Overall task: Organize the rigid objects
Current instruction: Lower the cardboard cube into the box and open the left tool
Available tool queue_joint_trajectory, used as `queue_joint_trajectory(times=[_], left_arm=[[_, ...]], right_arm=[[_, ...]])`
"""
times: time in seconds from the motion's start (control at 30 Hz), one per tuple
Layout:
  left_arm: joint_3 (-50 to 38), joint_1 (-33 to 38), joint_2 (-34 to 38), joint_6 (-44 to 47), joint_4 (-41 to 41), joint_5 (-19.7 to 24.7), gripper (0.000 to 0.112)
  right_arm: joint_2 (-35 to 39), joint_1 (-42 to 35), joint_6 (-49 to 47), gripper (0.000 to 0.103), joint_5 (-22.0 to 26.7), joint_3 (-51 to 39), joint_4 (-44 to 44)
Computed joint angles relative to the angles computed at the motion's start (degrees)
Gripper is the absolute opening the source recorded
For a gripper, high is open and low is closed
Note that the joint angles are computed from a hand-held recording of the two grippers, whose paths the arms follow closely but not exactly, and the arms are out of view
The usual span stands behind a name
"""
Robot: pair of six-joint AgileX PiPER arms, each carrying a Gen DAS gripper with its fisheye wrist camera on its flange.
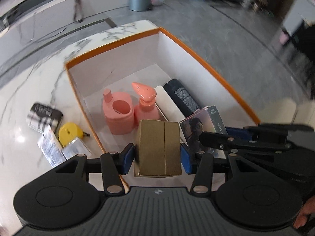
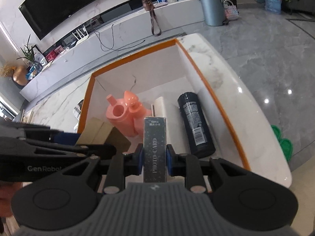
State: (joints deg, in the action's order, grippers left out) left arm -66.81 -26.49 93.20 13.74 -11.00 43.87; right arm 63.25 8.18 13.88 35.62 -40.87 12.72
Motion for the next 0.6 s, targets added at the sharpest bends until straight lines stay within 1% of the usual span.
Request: queue_joint_trajectory(times=[0.13, 0.3, 0.4, 0.57, 0.6], left_arm=[[-0.64, 0.37, 1.82, 10.66, -1.27, 0.43, 0.056], [-1.92, -0.20, 4.94, 17.78, 0.16, 0.25, 0.056], [-2.91, -0.58, 6.62, 21.18, 0.33, 0.15, 0.055], [-4.02, -1.90, 8.92, 20.28, 4.55, 0.49, 0.054], [-3.85, -1.96, 9.03, 19.91, 5.30, 0.19, 0.052]], right_arm=[[1.48, -2.15, -4.74, 0.023, -0.47, 0.24, 4.42], [2.79, -7.76, -14.43, 0.023, 1.04, 0.56, 13.62], [3.59, -7.19, -15.68, 0.023, 0.31, 0.73, 14.77], [6.57, -4.93, -15.51, 0.023, -1.01, -0.46, 15.28], [7.26, -4.30, -14.93, 0.023, -1.39, -0.77, 14.80]])
